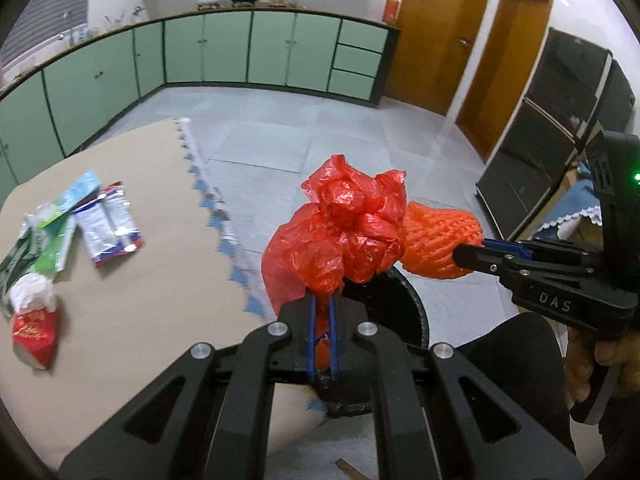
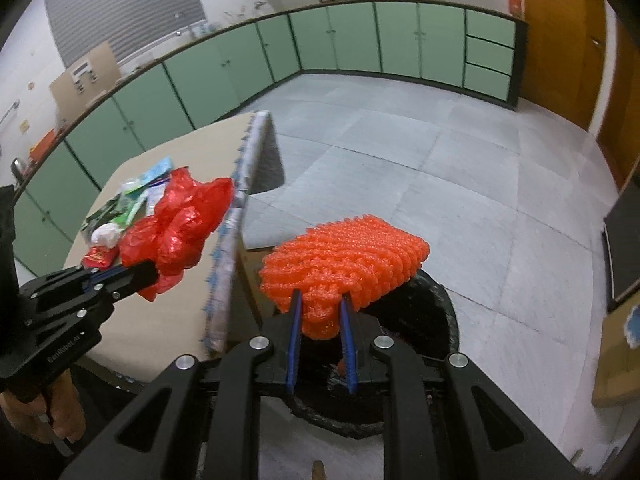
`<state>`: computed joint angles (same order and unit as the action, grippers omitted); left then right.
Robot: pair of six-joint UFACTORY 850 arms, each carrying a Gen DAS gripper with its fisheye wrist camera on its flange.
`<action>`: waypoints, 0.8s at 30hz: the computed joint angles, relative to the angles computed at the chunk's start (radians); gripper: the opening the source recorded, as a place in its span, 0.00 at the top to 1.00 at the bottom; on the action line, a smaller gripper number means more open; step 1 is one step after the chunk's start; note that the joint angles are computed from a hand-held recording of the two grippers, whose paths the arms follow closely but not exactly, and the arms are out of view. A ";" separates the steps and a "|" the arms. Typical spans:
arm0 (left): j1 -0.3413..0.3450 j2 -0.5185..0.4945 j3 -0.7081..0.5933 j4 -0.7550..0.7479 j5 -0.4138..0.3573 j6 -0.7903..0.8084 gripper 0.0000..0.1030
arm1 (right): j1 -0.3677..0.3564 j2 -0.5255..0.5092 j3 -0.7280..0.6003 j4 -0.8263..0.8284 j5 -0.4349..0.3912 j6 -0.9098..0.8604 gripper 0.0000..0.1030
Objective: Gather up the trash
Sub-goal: 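Carry the red bag and orange mesh net over the black bin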
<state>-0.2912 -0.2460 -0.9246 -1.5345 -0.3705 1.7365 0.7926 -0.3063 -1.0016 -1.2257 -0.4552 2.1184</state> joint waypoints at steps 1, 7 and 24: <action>-0.012 -0.013 -0.008 0.002 0.005 -0.002 0.96 | -0.004 0.000 0.007 0.001 0.005 0.007 0.83; -0.070 -0.109 -0.068 0.089 0.031 -0.109 0.96 | -0.060 -0.045 0.037 0.017 0.084 0.023 0.83; -0.189 -0.382 -0.233 0.392 0.178 -0.448 0.96 | -0.183 -0.278 -0.065 0.257 0.225 -0.218 0.80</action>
